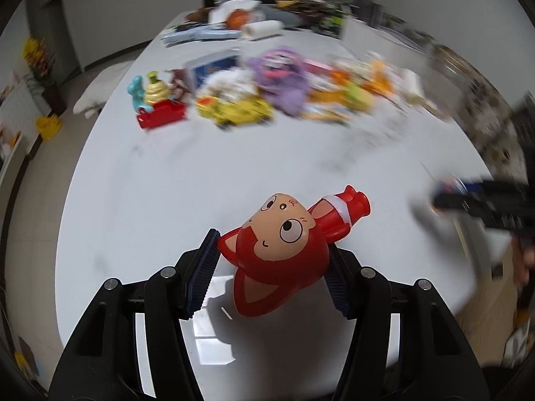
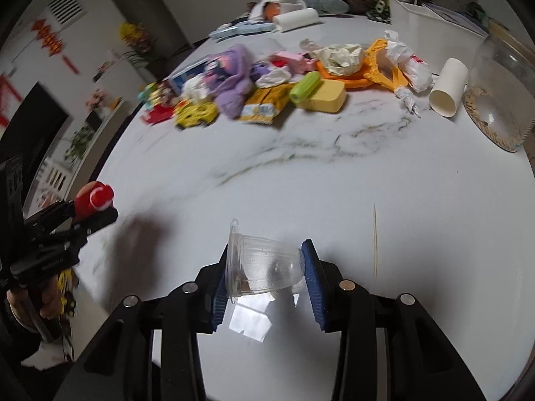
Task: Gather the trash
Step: 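Lower both tools over the cardboard box and release the items, then grasp the yellow snack packet with the right tool while the left tool grasps the yellow toy car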
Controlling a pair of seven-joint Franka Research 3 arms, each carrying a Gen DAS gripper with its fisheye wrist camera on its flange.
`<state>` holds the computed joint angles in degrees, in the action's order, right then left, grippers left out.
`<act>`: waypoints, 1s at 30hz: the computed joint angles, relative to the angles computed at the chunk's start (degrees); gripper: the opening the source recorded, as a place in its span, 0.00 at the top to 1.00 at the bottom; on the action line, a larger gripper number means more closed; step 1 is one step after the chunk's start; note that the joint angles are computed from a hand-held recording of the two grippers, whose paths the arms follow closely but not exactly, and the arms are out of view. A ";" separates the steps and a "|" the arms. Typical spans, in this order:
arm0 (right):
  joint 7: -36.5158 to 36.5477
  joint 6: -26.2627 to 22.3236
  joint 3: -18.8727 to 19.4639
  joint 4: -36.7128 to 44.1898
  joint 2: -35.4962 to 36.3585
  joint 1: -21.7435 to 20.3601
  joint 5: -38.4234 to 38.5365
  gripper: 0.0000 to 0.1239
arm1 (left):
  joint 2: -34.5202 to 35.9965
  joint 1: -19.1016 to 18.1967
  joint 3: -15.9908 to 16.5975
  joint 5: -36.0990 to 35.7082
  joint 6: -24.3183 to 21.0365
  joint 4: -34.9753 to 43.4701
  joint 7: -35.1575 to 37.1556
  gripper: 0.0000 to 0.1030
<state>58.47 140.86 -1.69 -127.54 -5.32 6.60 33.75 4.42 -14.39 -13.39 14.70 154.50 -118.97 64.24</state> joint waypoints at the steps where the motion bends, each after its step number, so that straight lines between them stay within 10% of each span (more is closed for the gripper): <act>1: -1.55 -1.35 -0.31 -1.24 -1.74 -0.08 0.26 0.68 | -1.27 -0.42 -0.45 -0.14 -0.17 -1.27 -0.02 0.44; 13: -11.22 -18.23 -3.16 -16.16 -19.46 -2.85 -5.92 0.61 | -7.84 -8.76 -3.80 -9.36 -10.01 -10.03 8.89 0.32; 21: -8.42 -15.84 -2.67 -15.12 -17.18 -2.89 -5.30 0.60 | -5.41 -7.77 -3.09 -15.19 -11.33 -8.88 16.79 0.32; 30: -0.84 1.65 0.63 7.30 5.17 0.63 0.31 0.52 | -5.38 -3.24 -0.29 -16.23 -6.63 -5.54 17.52 0.32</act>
